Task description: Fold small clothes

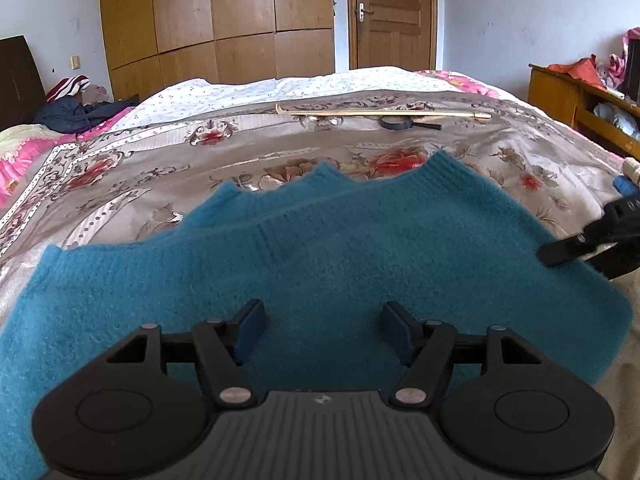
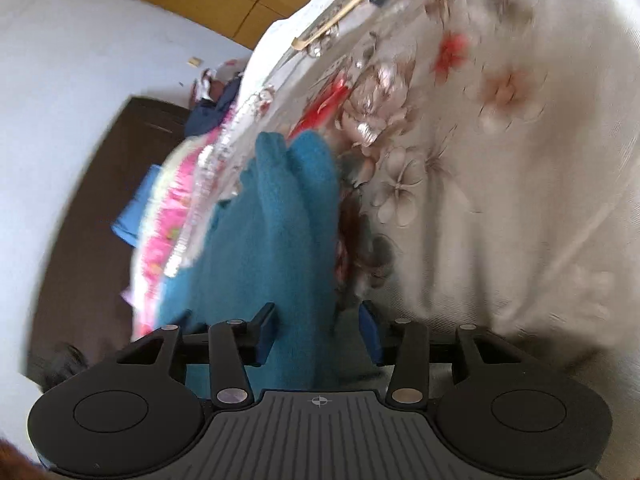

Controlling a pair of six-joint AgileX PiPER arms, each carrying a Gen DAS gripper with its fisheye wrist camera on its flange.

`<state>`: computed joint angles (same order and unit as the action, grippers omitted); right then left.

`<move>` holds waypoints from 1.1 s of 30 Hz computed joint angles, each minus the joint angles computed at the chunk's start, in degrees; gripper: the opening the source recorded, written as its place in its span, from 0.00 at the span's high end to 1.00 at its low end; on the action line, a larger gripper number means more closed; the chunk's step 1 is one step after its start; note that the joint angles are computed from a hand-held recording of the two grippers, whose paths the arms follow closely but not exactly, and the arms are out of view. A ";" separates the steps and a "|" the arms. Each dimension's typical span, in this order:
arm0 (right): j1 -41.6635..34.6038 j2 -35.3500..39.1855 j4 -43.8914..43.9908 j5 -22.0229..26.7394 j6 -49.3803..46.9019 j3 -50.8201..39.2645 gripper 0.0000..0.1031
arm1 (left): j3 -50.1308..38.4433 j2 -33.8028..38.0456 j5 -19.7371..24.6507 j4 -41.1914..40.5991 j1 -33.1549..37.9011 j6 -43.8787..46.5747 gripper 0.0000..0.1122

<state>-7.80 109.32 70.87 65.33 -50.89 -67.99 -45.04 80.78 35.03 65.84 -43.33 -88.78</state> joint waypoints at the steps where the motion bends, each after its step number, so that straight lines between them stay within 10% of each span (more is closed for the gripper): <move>1: 0.03 1.58 1.60 1.38 -0.04 -0.51 0.59 | -0.26 0.23 0.03 -0.28 0.09 0.54 0.31; 9: 4.12 5.35 14.93 1.72 -9.01 3.17 0.63 | -2.25 1.21 0.59 -3.03 0.73 2.43 0.29; 18: 0.55 -12.14 17.82 -4.51 -10.09 23.61 0.74 | -1.40 4.73 5.97 10.88 -1.57 -8.48 0.28; 21: 0.11 -18.27 17.72 -7.52 -7.46 28.21 0.75 | 2.47 3.27 2.81 16.45 -0.91 -14.69 0.28; 26: 4.79 -27.69 12.69 -15.16 2.65 29.49 0.75 | 7.65 -0.22 18.09 22.96 -8.91 -23.43 0.29; 33: 13.04 -34.92 3.12 -22.88 22.38 25.34 0.75 | 12.84 2.21 14.41 26.22 -7.59 -31.04 0.34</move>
<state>5.24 74.40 73.99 42.45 -28.51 -42.65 -32.20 82.99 49.44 92.06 -50.92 -119.83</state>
